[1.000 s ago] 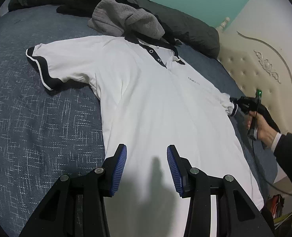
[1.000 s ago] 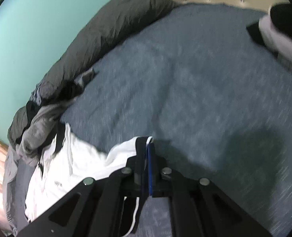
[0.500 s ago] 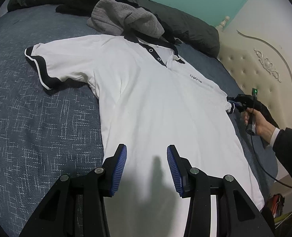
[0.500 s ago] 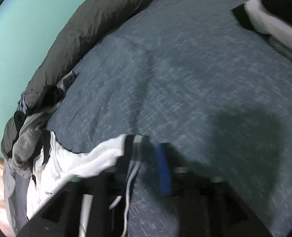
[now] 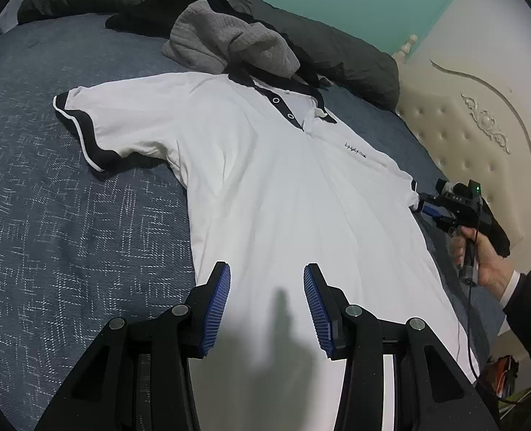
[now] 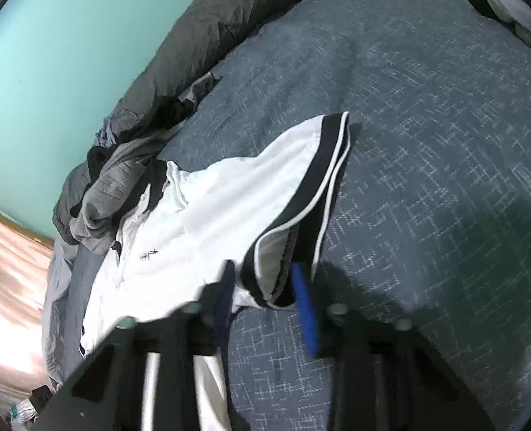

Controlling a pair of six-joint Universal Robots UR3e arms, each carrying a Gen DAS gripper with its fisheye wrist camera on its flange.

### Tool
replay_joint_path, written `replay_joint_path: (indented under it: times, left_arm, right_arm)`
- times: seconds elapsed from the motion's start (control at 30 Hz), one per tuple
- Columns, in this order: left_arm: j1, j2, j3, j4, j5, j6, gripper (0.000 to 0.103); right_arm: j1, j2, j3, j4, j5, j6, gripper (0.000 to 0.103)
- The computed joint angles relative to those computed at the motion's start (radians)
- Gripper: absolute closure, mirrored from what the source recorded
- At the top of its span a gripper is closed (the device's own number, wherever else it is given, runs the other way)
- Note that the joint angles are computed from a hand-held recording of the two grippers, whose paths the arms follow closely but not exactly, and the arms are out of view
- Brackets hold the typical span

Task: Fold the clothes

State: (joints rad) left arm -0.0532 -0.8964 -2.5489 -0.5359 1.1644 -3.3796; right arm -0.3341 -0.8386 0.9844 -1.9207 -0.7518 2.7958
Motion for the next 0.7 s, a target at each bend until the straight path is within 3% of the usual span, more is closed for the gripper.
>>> replay_joint_path:
  times: [0.1, 0.53, 0.63, 0.67, 0.7]
  left_arm:
    - [0.022, 0.008, -0.007, -0.01, -0.017, 0.013, 0.056]
    - [0.063, 0.029, -0.022, -0.03, -0.032, 0.016, 0.056]
    - [0.106, 0.084, -0.019, -0.088, -0.048, 0.029, 0.056]
    - [0.13, 0.112, -0.017, -0.119, -0.06, 0.037, 0.056]
    - [0.155, 0.14, -0.014, -0.152, -0.073, 0.046, 0.056]
  right_arm:
    - [0.014, -0.018, 0.046, -0.047, -0.007, -0.003, 0.102]
    - [-0.018, -0.04, 0.139, -0.063, -0.018, -0.01, 0.102]
    - [-0.025, -0.055, 0.155, -0.075, -0.019, 0.019, 0.098]
    - [-0.033, -0.067, 0.178, -0.097, -0.011, 0.044, 0.094]
    - [-0.04, -0.086, 0.207, -0.122, -0.008, 0.06, 0.083]
